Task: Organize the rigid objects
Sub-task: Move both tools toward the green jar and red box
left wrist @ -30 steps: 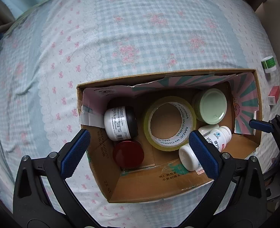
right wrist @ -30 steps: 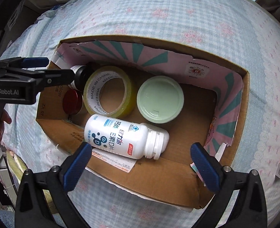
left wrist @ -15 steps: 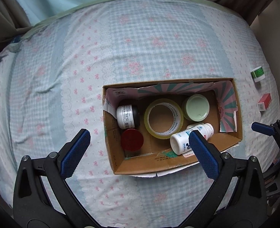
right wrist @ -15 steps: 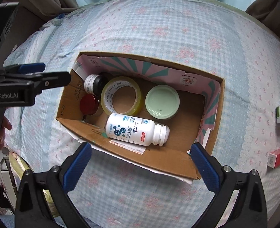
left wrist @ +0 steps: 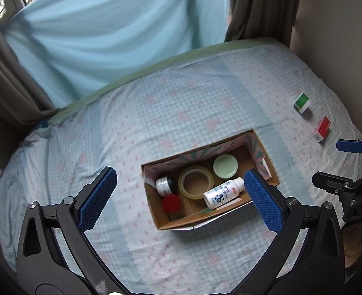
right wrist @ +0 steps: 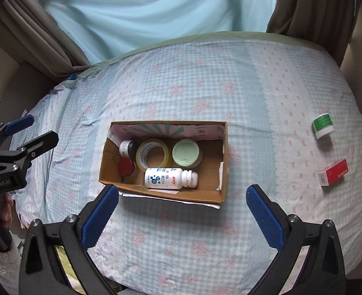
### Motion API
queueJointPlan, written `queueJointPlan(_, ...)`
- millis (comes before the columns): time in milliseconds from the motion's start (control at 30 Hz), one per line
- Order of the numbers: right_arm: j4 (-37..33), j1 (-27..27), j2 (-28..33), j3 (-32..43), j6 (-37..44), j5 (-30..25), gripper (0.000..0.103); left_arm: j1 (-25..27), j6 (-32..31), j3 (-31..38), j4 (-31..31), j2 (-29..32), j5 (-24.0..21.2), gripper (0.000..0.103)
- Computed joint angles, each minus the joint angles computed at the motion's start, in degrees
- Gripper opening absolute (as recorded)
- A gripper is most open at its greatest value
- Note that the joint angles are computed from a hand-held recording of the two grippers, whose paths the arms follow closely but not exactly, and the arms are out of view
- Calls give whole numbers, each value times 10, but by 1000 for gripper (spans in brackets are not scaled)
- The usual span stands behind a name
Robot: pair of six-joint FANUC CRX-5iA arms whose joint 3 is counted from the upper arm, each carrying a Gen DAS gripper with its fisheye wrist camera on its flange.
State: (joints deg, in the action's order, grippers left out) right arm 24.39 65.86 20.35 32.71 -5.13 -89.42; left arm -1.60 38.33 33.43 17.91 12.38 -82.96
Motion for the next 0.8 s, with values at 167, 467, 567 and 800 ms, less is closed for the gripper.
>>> queueJointPlan(167, 28, 35, -33, -16, -82, -100, 103, -61, -28, 5, 18, -8, 12, 103)
queueJointPlan(467, 23, 75, -144, -139, -231, -225, 103, -211, -20, 46, -27, 36, 22, 103)
queueJointPlan(567, -1, 83, -205, -207, -302, -218, 103, -258, -18, 82, -36, 74, 10, 103)
queueJointPlan(800, -26, 91, -328, -370, -462, -167, 103, -363, -10, 238, -82, 215, -58, 103)
